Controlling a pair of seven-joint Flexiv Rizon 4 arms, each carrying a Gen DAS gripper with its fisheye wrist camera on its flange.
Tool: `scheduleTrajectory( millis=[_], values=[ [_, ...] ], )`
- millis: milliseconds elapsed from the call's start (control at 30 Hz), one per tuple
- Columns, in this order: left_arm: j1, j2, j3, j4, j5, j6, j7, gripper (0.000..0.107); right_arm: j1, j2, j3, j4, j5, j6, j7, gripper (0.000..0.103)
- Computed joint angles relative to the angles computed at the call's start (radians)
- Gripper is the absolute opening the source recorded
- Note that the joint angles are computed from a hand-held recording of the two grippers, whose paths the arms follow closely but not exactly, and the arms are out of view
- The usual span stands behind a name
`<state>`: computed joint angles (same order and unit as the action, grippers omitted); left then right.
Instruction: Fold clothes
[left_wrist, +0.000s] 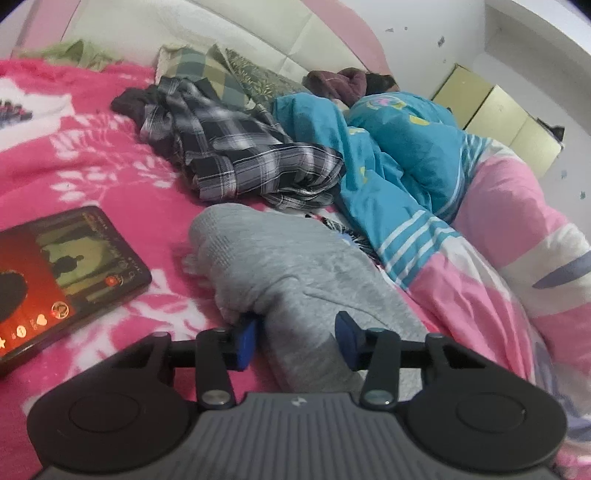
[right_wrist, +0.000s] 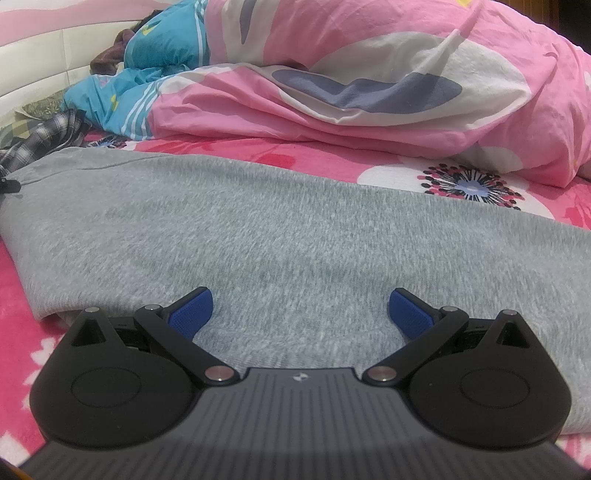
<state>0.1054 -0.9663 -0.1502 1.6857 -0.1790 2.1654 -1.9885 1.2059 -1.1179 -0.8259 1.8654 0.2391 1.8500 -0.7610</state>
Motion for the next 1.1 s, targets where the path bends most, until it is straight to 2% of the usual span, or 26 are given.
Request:
scheduleTrajectory(
  millis=[100, 200, 300, 400, 433, 467, 500, 567, 600, 767, 900, 1000, 1100],
  values=[
    [0.039, 0.000, -0.035, 0.008, 0.038, 0.003, -0.030, 0.049, -0.002, 0.000, 0.002, 0.000, 0.003, 0.004, 0.000, 0.102],
    [-0.012, 0.003, 0.017, -0.003, -0.002, -0.010, 0.002, 0.055, -0.005, 0.002, 0.007, -0.001, 0.006, 0.009, -0.001, 0.102],
    [-0.037, -0.002, 0.033, -0.015, -0.032, -0.008, 0.019, 0.061, -0.010, 0.003, 0.012, -0.002, 0.011, 0.016, -0.004, 0.102],
    [-0.054, -0.010, 0.044, -0.025, -0.057, 0.003, 0.033, 0.062, -0.013, 0.003, 0.017, -0.004, 0.018, 0.021, -0.008, 0.102],
    [-0.057, -0.014, 0.046, -0.028, -0.062, 0.011, 0.036, 0.061, -0.015, 0.004, 0.019, -0.005, 0.019, 0.023, -0.010, 0.102],
    [-0.060, -0.018, 0.048, -0.030, -0.067, 0.020, 0.039, 0.052, -0.016, 0.005, 0.020, -0.006, 0.021, 0.023, -0.011, 0.102],
    [-0.064, -0.021, 0.052, -0.032, -0.074, 0.028, 0.043, 0.036, -0.015, 0.005, 0.020, -0.005, 0.022, 0.023, -0.013, 0.102],
    [-0.086, -0.022, 0.077, -0.030, -0.098, 0.041, 0.069, 0.022, -0.016, 0.005, 0.022, -0.006, 0.026, 0.025, -0.015, 0.102],
    [-0.096, -0.022, 0.087, -0.029, -0.109, 0.048, 0.083, 0.019, -0.017, 0.005, 0.023, -0.006, 0.028, 0.027, -0.016, 0.102],
    [-0.173, -0.018, 0.141, -0.042, -0.165, 0.112, 0.203, 0.010, -0.030, 0.012, 0.041, -0.007, 0.042, 0.050, -0.023, 0.102],
    [-0.214, 0.000, 0.140, -0.059, -0.173, 0.164, 0.312, 0.008, -0.068, 0.030, 0.091, -0.008, 0.073, 0.111, -0.039, 0.102],
    [-0.242, 0.023, 0.118, -0.069, -0.137, 0.204, 0.383, 0.008, -0.142, 0.063, 0.187, -0.012, 0.105, 0.212, -0.061, 0.102],
    [-0.283, 0.048, 0.089, -0.077, -0.051, 0.227, 0.466, 0.007, -0.269, 0.100, 0.339, -0.014, 0.115, 0.369, -0.046, 0.102]
  ],
)
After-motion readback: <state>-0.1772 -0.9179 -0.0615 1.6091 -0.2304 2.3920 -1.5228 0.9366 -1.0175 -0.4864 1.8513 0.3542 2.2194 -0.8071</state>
